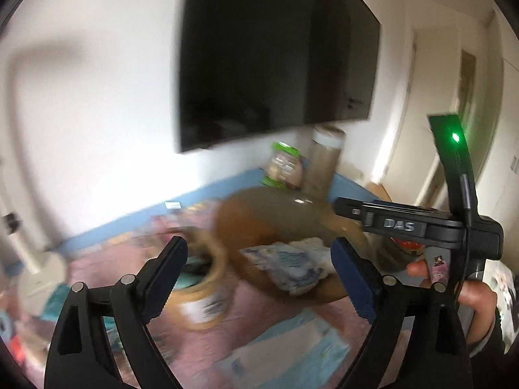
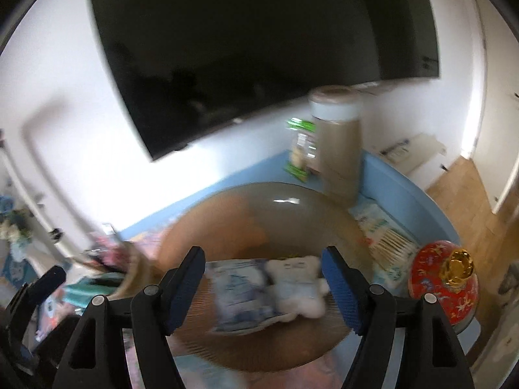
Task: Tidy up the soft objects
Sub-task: 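Return both tools to the desk toward the green zip bag and clear bag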
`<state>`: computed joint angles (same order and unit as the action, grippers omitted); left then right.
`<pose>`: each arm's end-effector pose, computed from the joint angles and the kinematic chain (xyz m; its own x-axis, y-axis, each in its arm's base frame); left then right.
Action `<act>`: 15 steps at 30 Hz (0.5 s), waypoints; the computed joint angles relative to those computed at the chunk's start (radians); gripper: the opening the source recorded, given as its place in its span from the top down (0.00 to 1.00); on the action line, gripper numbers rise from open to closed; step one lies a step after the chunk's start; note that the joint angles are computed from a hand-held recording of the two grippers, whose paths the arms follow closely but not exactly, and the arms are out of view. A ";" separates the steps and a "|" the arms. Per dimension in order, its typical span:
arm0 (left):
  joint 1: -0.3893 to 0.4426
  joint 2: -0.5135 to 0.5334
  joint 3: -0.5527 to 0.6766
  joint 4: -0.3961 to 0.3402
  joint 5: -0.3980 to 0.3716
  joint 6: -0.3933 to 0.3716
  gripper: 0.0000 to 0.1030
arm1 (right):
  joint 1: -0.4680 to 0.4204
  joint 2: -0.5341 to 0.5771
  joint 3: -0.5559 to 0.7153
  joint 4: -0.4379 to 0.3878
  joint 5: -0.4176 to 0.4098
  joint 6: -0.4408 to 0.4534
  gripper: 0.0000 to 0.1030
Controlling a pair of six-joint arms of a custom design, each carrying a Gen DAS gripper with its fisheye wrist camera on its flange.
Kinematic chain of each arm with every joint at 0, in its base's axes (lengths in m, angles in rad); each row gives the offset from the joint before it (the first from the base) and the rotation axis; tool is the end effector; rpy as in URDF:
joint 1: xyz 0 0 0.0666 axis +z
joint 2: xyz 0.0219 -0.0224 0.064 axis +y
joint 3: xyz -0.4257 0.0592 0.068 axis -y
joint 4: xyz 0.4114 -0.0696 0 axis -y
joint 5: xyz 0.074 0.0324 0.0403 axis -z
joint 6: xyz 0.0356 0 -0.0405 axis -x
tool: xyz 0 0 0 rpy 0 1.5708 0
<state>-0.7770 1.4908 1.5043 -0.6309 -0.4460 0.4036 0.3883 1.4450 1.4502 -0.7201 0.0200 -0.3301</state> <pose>0.4051 -0.3774 0.5043 -0.5296 0.0238 -0.8479 0.1890 0.9778 -0.0906 0.4909 0.1996 0.4916 -0.6922 0.0670 -0.7186 -0.1482 0.9613 0.2324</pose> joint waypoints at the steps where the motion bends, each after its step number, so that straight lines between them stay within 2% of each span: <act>1: 0.001 -0.041 -0.035 0.002 -0.024 0.020 0.12 | 0.014 -0.015 -0.007 0.012 -0.007 0.004 0.29; 7: 0.032 -0.250 -0.217 -0.042 -0.145 0.155 0.11 | 0.108 -0.081 -0.056 0.109 -0.069 0.041 0.21; 11: 0.056 -0.366 -0.328 -0.116 -0.213 0.272 0.11 | 0.207 -0.093 -0.061 0.129 -0.106 0.105 0.20; 13: 0.075 -0.407 -0.376 -0.143 -0.213 0.331 0.11 | 0.269 -0.088 -0.060 0.139 -0.092 0.146 0.11; 15: 0.106 -0.442 -0.425 -0.175 -0.195 0.389 0.11 | 0.325 -0.079 -0.058 0.141 -0.061 0.184 0.09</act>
